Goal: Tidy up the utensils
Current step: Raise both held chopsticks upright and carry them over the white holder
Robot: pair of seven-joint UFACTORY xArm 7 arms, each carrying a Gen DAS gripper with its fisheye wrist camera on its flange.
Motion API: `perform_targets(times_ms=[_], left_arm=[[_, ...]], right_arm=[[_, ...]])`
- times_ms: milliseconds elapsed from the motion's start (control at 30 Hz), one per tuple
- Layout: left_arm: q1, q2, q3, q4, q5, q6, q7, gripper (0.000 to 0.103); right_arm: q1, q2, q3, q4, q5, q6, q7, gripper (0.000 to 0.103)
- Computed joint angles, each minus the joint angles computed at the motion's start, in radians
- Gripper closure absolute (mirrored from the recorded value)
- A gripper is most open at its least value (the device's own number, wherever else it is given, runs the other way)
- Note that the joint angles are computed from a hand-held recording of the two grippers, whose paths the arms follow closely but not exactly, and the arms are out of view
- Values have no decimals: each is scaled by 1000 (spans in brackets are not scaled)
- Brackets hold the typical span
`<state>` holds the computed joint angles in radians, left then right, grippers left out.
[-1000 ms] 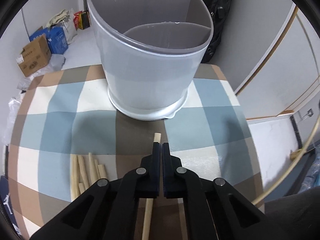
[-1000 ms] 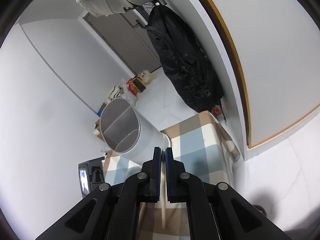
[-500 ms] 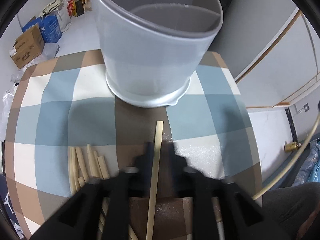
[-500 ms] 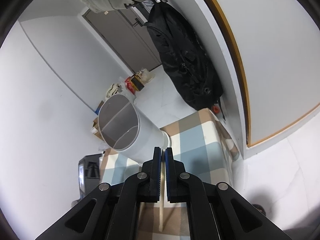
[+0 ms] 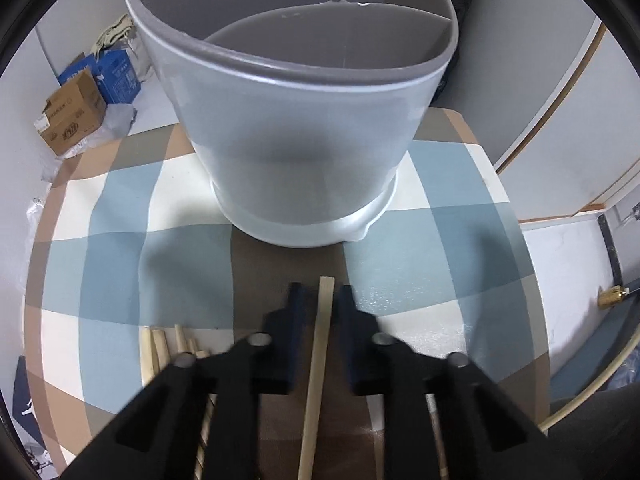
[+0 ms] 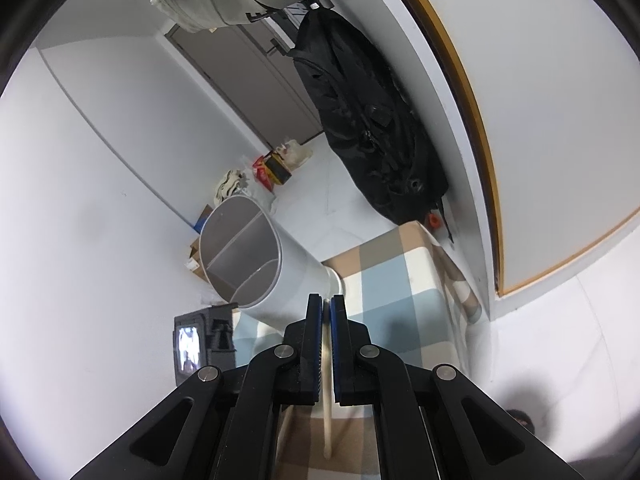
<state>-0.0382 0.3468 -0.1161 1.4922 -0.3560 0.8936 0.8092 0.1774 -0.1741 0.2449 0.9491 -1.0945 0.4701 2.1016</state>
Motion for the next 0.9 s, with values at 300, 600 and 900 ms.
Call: perform_targets(times_ms=[300, 600, 900], left_arm=[[61, -29, -13, -11, -149, 3, 51, 101], [129, -138, 9, -31, -434, 49, 209, 101], [157, -101, 23, 83, -654, 119, 231, 101]], right_arm=[[3, 5, 1, 5, -6, 11, 3, 100], [35, 39, 2, 68, -12, 73, -77, 100], [99, 98, -10, 187, -58, 161, -161, 100]])
